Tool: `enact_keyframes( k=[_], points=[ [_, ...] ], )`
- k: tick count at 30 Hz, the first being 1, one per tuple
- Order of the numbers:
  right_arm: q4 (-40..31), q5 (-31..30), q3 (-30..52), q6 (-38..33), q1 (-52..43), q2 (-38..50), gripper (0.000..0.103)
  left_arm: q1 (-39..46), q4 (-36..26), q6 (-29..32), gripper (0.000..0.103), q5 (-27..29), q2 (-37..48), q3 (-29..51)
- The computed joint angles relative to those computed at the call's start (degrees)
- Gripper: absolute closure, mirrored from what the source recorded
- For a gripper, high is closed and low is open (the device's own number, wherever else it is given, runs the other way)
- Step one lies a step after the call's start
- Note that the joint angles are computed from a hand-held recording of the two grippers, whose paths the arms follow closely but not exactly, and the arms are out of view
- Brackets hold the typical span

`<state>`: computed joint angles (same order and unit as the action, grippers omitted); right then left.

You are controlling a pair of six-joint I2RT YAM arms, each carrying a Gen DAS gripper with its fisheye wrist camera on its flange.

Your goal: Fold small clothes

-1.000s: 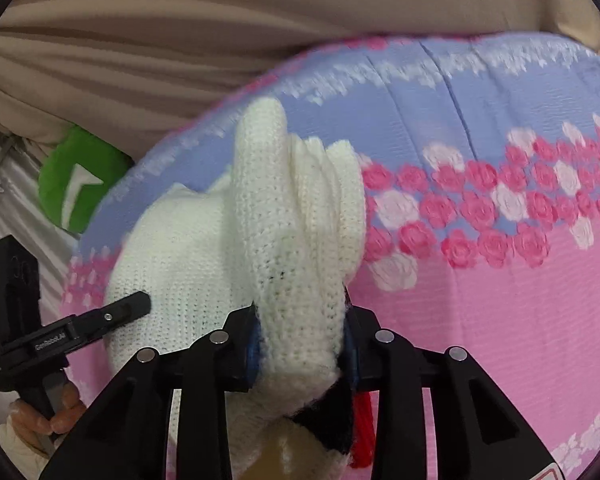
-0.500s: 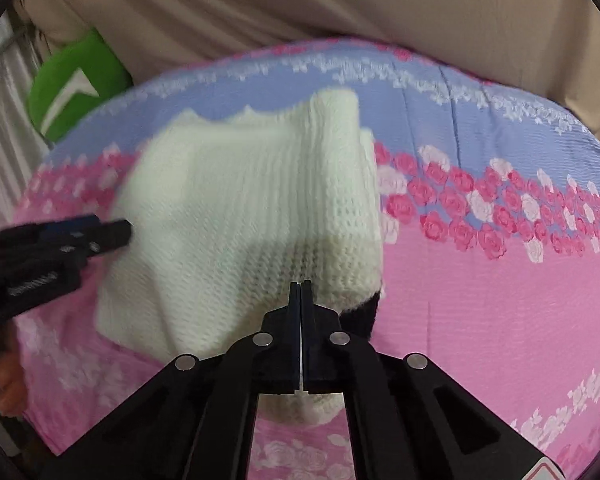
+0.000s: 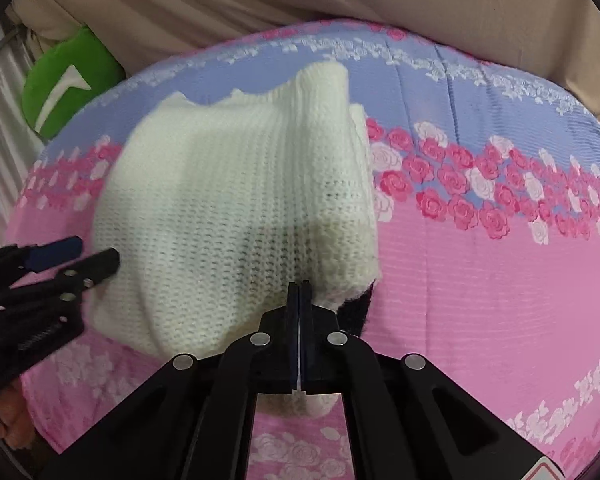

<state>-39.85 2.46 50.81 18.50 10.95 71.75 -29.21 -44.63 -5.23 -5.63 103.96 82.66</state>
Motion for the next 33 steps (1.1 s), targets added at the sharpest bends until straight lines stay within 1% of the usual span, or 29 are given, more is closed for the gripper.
enact_keyframes(
  k=[5,8,11,14,17,19,20,21,22,23,25,26,27,29,31,33],
  points=[
    [-5.6,1.14,-0.23,4.07,2.47,-9.36,0.102,-1.04,-1.27,-2.58,0.053,-1.89,-3.47,-1.7],
    [-7.04,2.41,-1.02,5.29,4.1,-12.06,0.098,-2.13,-1.44,-3.66,0.049,-3.67,-5.62,-3.25],
    [-7.04,2.19,-2.28,5.11,4.27,-13.16,0.098,-2.77,-1.34,-4.92,0.046,-4.96,-7.58,-5.19],
    [-3.68,1.02,-1.73,2.63,1.94,-10.85,0.098,-1.78,-0.99,-6.13,0.046,-4.92,-8.51,-5.91],
    [0.91,-0.76,1.43,-0.63,-1.6,-3.87,0.098,0.43,-0.01,-5.95,0.046,-4.18,-6.43,-3.42],
    [3.96,-0.83,2.98,-1.63,-2.88,0.23,0.098,1.75,1.17,-5.57,0.044,-4.56,-3.45,-0.54],
    [5.9,-0.96,3.26,-2.82,-3.19,2.45,0.098,2.25,1.84,-5.41,0.041,-4.45,-2.18,0.36],
    [7.05,-0.72,3.44,-4.1,-3.34,5.1,0.098,2.9,3.02,-5.22,0.04,-4.48,0.07,1.42],
    [7.43,-0.35,3.81,-4.92,-3.69,7.86,0.103,3.15,3.5,-5.01,0.04,-4.6,1.83,2.15],
    [8.63,-0.41,3.46,-5.75,-4.66,11.17,0.103,3.63,3.75,-4.43,0.038,-4.19,4.88,3.46],
    [13.55,-1.68,0.57,-6.36,-6.52,11.8,0.103,4.49,5.27,-3.95,0.036,-1.72,7.71,3.95],
    [12.52,-1.21,1.59,-6.17,-6.34,12.28,0.103,4.51,6.42,-3.92,0.032,-1.84,8.2,3.69],
    [10.11,-0.51,3.49,-5.32,-5.68,12.39,0.103,4.33,6.58,-3.71,0.032,-2.56,8.55,4.08],
    [8.36,0.51,4.26,-3.81,-4.35,8.7,0.103,4.52,4.65,-3.7,0.034,-2.21,8.13,5.52],
    [7.86,1.65,3.54,-3.46,-3.61,4.81,0.103,4.81,4.58,-4.04,0.035,-1.28,6.25,4.94],
    [7.08,2.04,3.89,-3.73,-4.53,7.74,0.103,4.4,4.63,-4.03,0.035,-2.03,5.61,4.47]
  ],
)
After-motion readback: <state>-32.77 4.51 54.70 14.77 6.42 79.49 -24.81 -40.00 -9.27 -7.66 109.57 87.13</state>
